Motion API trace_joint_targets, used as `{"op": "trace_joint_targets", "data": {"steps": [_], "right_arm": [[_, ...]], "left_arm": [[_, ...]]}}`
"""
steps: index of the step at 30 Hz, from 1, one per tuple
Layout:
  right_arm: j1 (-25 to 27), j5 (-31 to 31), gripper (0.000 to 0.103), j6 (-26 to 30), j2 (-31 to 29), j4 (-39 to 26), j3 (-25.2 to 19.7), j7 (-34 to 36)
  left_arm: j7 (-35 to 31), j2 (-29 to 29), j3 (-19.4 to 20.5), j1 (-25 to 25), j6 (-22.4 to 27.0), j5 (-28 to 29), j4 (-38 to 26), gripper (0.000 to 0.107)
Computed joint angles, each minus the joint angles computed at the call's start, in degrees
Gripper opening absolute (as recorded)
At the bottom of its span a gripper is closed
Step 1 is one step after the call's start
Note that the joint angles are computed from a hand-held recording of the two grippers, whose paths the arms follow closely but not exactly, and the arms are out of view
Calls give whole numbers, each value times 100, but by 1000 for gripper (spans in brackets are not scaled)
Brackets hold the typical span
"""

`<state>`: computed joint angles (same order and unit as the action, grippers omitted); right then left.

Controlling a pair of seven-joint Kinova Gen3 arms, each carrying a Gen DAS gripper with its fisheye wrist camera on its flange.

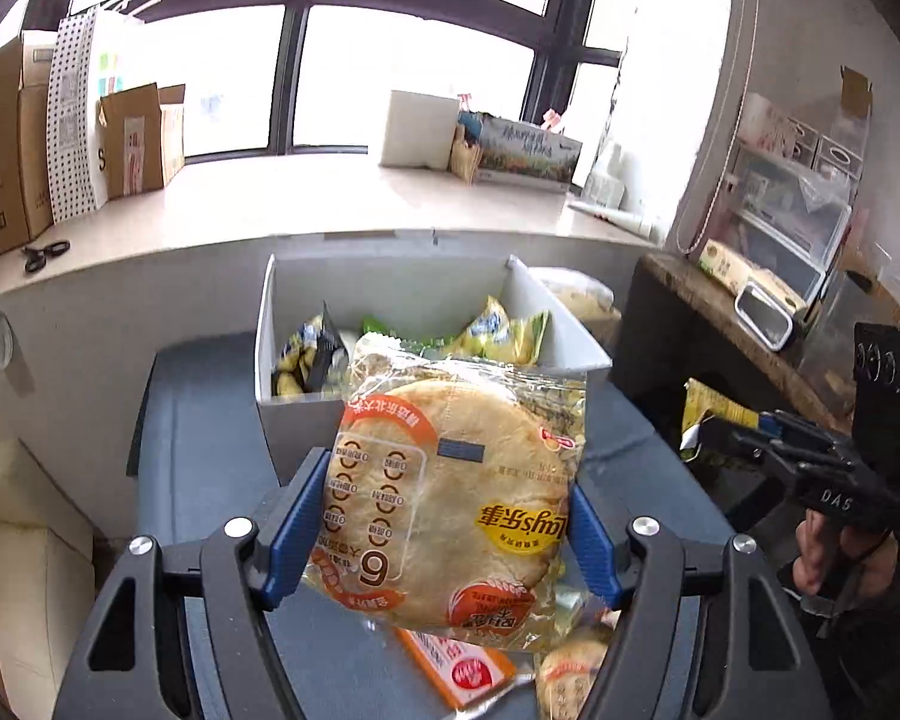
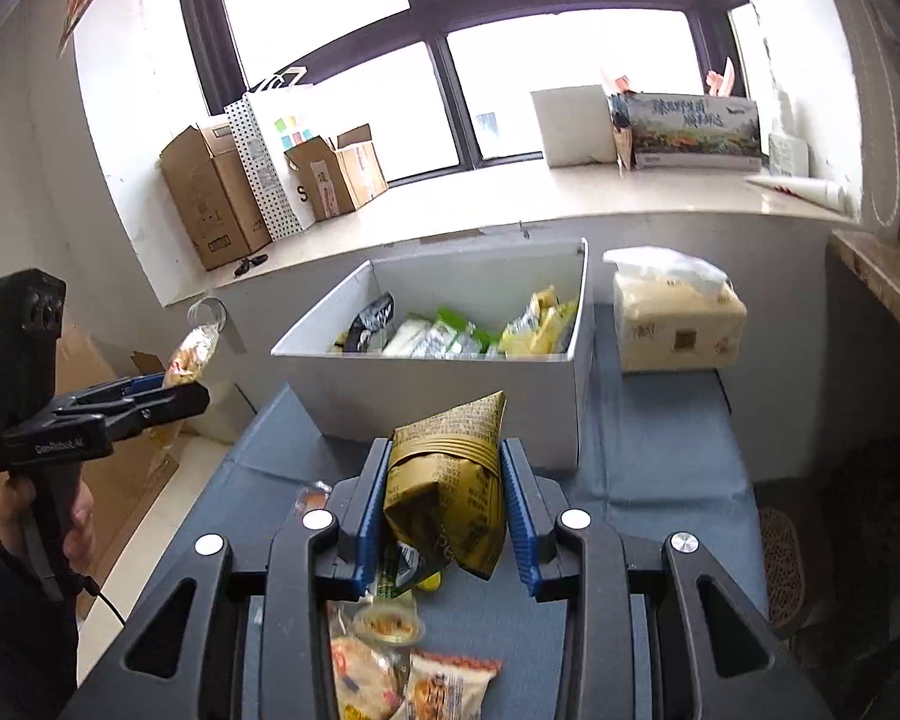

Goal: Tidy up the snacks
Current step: 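Carry the green packet and bread bun into the white box and release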

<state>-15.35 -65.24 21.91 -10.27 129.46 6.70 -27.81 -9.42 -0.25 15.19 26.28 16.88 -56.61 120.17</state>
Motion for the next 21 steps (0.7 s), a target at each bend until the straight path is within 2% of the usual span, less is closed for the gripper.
{"op": "trace_joint_targets", "data": {"steps": [3,4,6,8,10,12,14,15,16,18,21], "right_arm": [[316,133,38,74,511,-699,-313,-187],[310,224,38,149,715,-965,-293,-302],[242,530,38,234,1148,-1496,-248,-713],[414,874,38,329,1551,-1999,-450,-1095],[217,1293,38,343,1899,-2407,-305,-1561],[245,1636,41,426,2193,-2746,-362,-1935],[338,2098,62,669,2502,-3098,-479,-2336],[234,2263,94,650,2598,-3169,-399,-2533],[206,2334,103,539,2617,-3136,-384,-2638],[437,2214,103,153,2519,-2900,-672,-2567],[950,1976,103,34,2431,-2673,-1137,-2269]], "left_arm": [[-699,235,-112,-40,197,236,-633,77],[-932,357,-169,-71,202,358,-833,77],[-1398,710,-33,-351,354,680,-1298,77],[-1864,1051,109,-658,359,1057,-1656,77],[-2330,1403,-102,-566,419,1394,-2000,77],[-2601,1695,-411,-365,419,1618,-2239,77],[-2892,1909,-448,-414,411,1964,-2389,77],[-2961,1971,-496,-409,384,2071,-2410,77],[-3032,2029,-552,-376,381,2153,-2443,77],[-3101,2059,-739,-241,264,2240,-2369,77],[-3158,2061,-1054,3,129,2351,-2243,77]]}}
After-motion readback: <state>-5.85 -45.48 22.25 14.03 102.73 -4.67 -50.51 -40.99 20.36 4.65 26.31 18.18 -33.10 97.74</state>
